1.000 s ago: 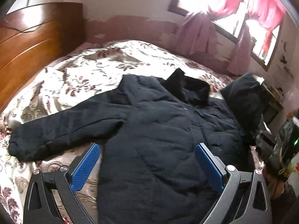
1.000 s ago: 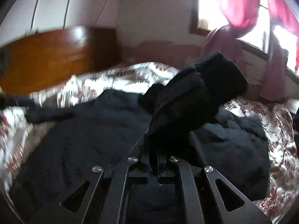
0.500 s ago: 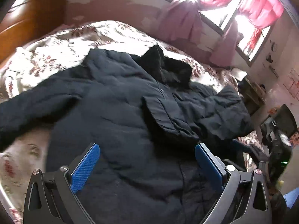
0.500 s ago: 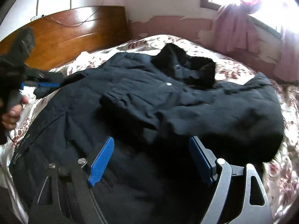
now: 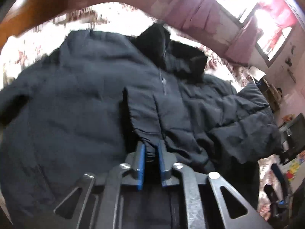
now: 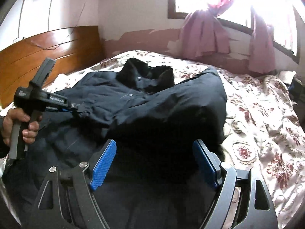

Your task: Fold large clothes

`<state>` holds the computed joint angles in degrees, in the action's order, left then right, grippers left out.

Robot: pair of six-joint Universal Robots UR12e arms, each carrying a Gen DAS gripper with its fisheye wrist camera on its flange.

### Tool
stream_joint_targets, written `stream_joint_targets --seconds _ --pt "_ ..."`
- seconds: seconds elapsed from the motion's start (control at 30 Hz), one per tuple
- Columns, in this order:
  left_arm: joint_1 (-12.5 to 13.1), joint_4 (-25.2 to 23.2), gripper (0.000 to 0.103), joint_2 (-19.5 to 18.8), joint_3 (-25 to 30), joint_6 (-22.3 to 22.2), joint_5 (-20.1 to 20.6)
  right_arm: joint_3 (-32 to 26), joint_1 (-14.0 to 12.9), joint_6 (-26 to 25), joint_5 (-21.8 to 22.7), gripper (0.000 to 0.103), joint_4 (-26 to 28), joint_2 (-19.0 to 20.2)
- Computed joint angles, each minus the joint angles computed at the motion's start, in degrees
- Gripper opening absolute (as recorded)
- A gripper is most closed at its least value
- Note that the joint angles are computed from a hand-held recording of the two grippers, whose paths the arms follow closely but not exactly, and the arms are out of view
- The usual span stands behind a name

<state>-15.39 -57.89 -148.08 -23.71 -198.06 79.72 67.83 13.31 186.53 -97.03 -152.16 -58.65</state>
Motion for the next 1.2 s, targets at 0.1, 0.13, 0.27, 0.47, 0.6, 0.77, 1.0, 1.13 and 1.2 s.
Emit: stream_joint_targets --seconds 0.1,0.13,0.27,0.47,0.6,0.77,1.0,1.13,1.2 --pt "-1.1 4.4 0.005 1.3 -1.5 4.3 7.1 -1.4 -0.2 0.9 -1.0 0.079 -0.1 0.7" --pt "-1.3 5.4 0.005 1.6 -1.9 5.0 8.7 -2.1 -0.3 1.3 -1.1 0.079 -0.1 1.1" --pt "-1.7 11.3 0.005 3.6 -5.2 8.0 17.5 -7.7 -0.1 2.3 -2.6 0.079 2.7 4.2" --pt "-0.7 7.2 0.005 2.5 -4.0 11.0 21.0 -22.9 -0.1 4.5 -0.9 0.079 17.7 13.2" --pt "-0.4 3.2 0.005 1.3 -3.0 10.1 21.5 -30.1 0.7 3.6 -3.8 0.079 25.4 18.1" --pt "0.7 7.7 0.007 3.3 -8.5 8.0 16.9 -30.8 1.9 1.4 -7.5 0.082 26.0 19.5" --pt "2.8 14.1 0.067 7.6 -16.3 0.1 10.9 -28.9 2.2 2.1 -6.9 0.083 21.4 18.1" --pt "4.2 19.2 0.083 11.0 -22.0 -3.1 10.7 -30.1 2.9 2.4 -4.5 0.085 19.1 18.4" --pt "5.3 18.6 0.084 12.6 -24.1 -5.1 10.6 -32.7 3.4 2.0 -3.2 0.085 19.7 19.7"
